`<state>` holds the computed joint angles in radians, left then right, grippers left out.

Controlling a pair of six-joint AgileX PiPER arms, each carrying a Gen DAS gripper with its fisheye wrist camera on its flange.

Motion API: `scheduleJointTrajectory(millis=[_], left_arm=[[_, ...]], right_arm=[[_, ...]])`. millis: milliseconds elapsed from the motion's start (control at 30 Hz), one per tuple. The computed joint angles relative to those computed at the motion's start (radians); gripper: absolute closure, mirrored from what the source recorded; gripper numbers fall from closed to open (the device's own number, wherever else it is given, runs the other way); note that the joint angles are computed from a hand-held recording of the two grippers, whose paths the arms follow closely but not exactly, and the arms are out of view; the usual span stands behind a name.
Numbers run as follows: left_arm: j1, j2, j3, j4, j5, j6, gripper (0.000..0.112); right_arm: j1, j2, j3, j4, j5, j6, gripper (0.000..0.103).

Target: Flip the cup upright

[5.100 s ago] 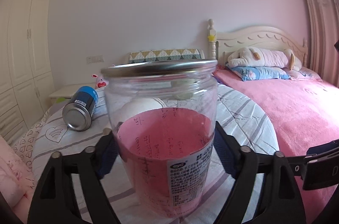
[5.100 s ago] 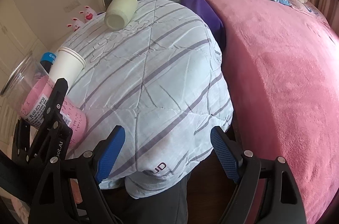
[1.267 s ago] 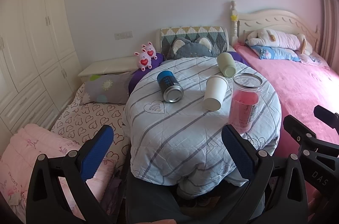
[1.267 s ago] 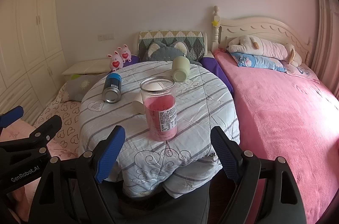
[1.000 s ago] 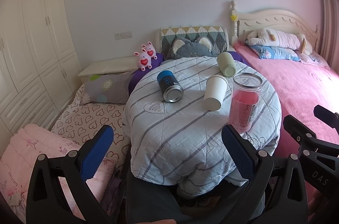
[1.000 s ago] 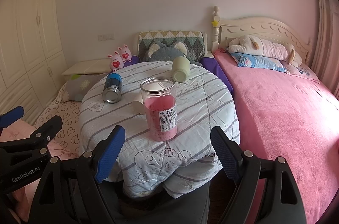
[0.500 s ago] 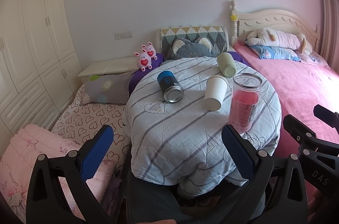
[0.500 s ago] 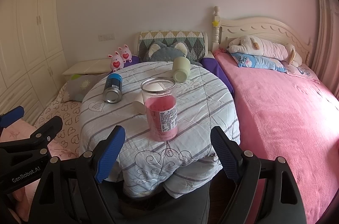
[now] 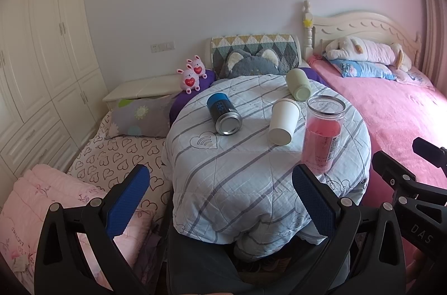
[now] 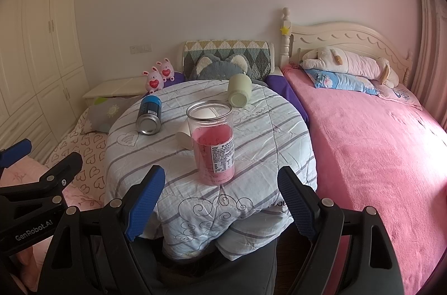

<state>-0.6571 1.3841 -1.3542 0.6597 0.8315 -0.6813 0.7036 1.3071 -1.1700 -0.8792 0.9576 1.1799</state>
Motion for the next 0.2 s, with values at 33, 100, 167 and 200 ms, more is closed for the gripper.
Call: scheduleJointTrajectory(millis=[33,100,167,200], left_arm=[[-0.001,-0.003,0.004,0.003,-0.001,-0.003,0.009],[0.002,-0.005,0.008,-0.001,-0.008,-0.002,0.009],[0.004,-0.004,0.008,-0.003,-0.006,-0.001,0.009],[0.005,-0.001,0.006,-0.008,-0.005,0.002,0.009]], right_arm=[[0.002,0.001,-0.002,0.000,0.003,0.000,0.019],[0.000,0.000,0.000,0.000,0.001,0.000,0.019],[0.002,0.000,-0.002,0.001,0.003,-0.001,0.019],[-0.001,0.000,-0.001,0.001,0.001,-0.003,0.019]])
